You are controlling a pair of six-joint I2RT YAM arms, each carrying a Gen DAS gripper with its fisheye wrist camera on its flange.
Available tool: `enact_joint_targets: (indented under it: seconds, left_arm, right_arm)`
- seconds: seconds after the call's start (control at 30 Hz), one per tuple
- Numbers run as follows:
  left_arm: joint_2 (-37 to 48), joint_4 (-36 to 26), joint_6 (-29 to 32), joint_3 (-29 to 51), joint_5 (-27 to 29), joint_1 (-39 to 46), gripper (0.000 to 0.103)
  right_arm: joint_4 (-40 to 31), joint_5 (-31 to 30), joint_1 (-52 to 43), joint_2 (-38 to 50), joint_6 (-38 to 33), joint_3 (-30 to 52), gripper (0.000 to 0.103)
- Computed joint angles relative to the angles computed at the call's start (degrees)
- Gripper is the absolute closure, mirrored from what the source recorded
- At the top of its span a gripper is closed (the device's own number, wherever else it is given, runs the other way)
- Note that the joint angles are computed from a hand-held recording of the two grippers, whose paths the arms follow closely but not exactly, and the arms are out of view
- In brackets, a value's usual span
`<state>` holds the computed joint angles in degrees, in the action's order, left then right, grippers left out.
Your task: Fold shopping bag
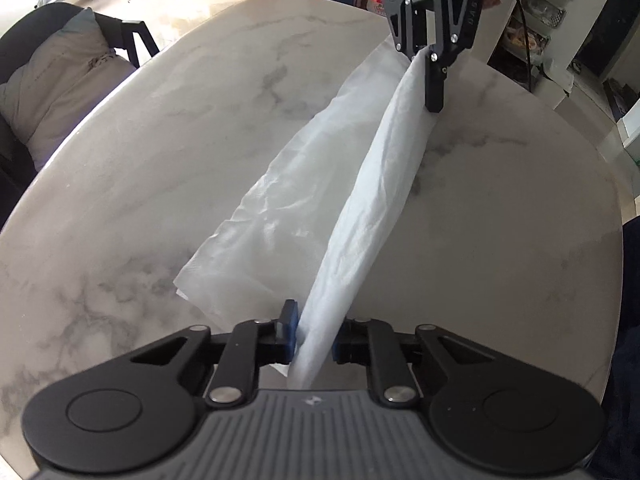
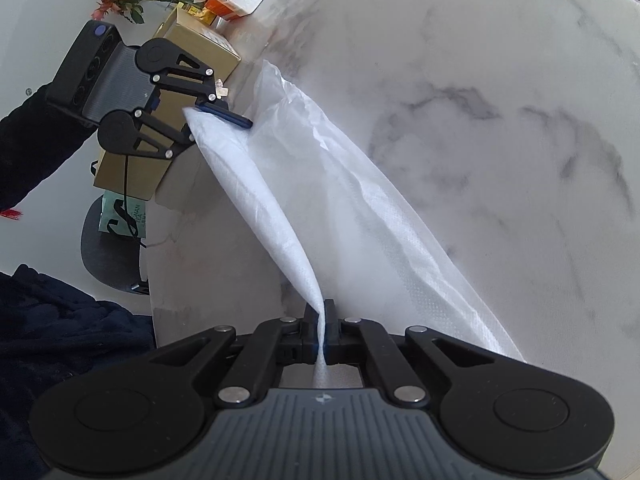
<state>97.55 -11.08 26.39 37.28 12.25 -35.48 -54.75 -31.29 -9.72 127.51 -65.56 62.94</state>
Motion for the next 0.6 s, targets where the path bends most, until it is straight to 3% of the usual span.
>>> enact_joint_targets:
  seconds: [0.13,0.23,0.27,0.3,0.37,0.43,0.53,0.6]
  left_arm:
    - [2.6,-4.64,-0.76,4.0,2.27,1.92,0.093]
    - [4.19,-7.23,-1.01,6.28,3.8,3.22,0.094]
    - [4.61,-7.93,-1.05,6.93,3.95,3.31,0.094]
    - [4.94,-8.5,-1.12,7.49,4.01,3.29,0.094]
    - [5.63,-9.69,-1.05,8.57,4.17,3.32,0.094]
    - [6.22,-10.48,-0.98,9.33,4.73,3.75,0.094]
    - [7.41,-11.71,-1.81,10.54,6.51,5.16,0.094]
    - [8.04,-12.27,-2.31,11.12,7.53,5.94,0.094]
  right_arm:
    - [2.93,0.98,0.41,-4.12,-0.38,-3.51,0.099]
    - [8.95,2.2,-0.06,-11.82,-2.58,-10.75,0.063]
    - [11.81,3.09,-0.53,-15.55,-4.34,-14.35,0.045]
    - [14.44,3.88,-1.06,-19.35,-6.2,-17.83,0.035]
    - [18.91,5.11,-2.31,-27.18,-10.26,-24.35,0.035]
    - [19.05,5.58,-6.09,-29.24,-15.91,-27.17,0.036]
    - [21.52,6.52,-10.39,-29.6,-20.63,-29.6,0.038]
    - [21.12,4.59,-13.47,-28.02,-21.65,-28.89,0.045]
